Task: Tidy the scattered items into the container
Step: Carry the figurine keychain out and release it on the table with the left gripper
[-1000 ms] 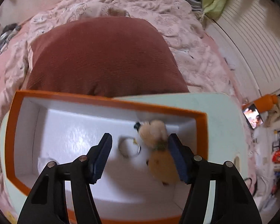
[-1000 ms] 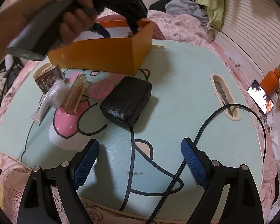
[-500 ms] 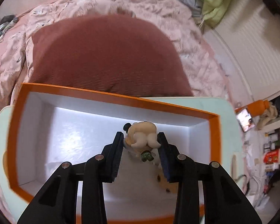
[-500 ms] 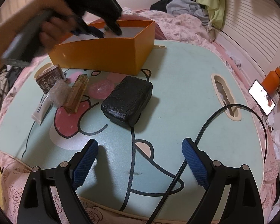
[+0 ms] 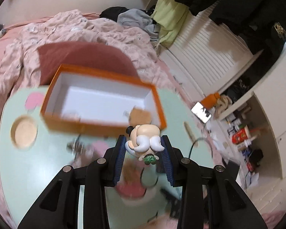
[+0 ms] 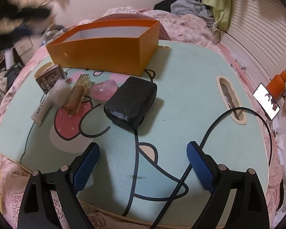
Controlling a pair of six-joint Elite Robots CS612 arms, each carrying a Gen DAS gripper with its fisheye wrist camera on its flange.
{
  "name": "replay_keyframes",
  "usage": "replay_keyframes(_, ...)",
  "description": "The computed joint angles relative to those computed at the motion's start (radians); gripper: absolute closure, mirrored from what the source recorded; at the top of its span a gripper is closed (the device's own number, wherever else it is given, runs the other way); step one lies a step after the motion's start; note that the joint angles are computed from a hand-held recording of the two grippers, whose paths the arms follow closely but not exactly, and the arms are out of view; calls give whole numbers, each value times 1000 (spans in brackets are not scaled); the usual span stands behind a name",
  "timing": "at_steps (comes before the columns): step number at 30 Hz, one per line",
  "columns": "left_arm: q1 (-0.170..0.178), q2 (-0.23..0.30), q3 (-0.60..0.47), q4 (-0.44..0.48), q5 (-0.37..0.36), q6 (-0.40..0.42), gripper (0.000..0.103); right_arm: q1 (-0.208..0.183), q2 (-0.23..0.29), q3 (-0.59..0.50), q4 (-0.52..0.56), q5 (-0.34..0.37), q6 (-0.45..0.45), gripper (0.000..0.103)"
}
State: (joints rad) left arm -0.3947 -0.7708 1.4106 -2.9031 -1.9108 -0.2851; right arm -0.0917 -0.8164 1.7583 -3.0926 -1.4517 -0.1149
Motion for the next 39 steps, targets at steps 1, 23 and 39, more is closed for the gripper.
replay_keyframes(1, -3, -8, 24, -9, 16, 0, 65, 0, 0, 0, 1, -2, -1, 10)
replay_keyframes(23, -21, -3, 171, -172, 115, -101, 45, 1, 1, 3, -7, 4, 5, 9)
replay_keyframes(39, -96, -67, 309, -156, 483, -129, 45, 9, -47, -109, 6, 38, -70, 33)
